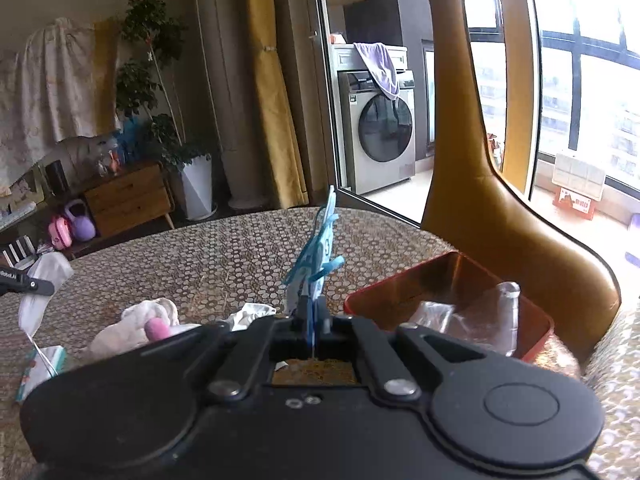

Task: Organize soft objects
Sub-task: 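Carry the mesh tissue and mask packet in both grippers over the red tin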

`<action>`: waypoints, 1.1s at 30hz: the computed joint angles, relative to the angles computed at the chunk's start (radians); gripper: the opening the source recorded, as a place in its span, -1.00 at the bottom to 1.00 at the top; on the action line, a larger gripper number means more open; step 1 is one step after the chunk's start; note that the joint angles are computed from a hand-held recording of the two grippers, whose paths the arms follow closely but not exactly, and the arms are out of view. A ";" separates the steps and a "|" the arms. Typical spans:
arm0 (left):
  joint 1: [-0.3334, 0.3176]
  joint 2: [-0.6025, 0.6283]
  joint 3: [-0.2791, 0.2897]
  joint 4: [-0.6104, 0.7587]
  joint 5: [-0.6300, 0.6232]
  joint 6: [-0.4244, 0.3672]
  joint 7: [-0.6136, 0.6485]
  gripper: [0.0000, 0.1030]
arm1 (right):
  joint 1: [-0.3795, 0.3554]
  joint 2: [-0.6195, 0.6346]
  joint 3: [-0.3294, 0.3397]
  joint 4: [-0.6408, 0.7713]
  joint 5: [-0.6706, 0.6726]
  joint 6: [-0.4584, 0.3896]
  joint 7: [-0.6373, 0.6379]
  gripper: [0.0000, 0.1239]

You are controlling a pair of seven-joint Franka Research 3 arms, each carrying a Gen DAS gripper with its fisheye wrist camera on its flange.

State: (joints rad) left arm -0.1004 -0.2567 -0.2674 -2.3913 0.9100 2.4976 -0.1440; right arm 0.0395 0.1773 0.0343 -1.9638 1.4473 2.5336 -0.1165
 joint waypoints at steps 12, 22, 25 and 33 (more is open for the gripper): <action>-0.107 0.236 -0.015 0.308 0.017 0.013 0.129 -0.75 | -0.063 -0.035 -0.053 0.011 -0.125 -0.086 0.101 -1.00; -0.246 0.526 0.053 0.660 0.000 0.010 0.287 -0.75 | -0.115 0.000 -0.066 0.071 -0.195 -0.109 0.092 -1.00; -0.274 0.607 0.075 0.756 -0.050 0.017 0.357 -0.75 | -0.127 0.022 -0.064 0.098 -0.226 -0.107 0.106 -1.00; -0.336 0.871 0.119 1.109 -0.220 -0.022 0.577 -0.75 | -0.155 0.110 -0.047 0.200 -0.361 -0.121 0.233 -1.00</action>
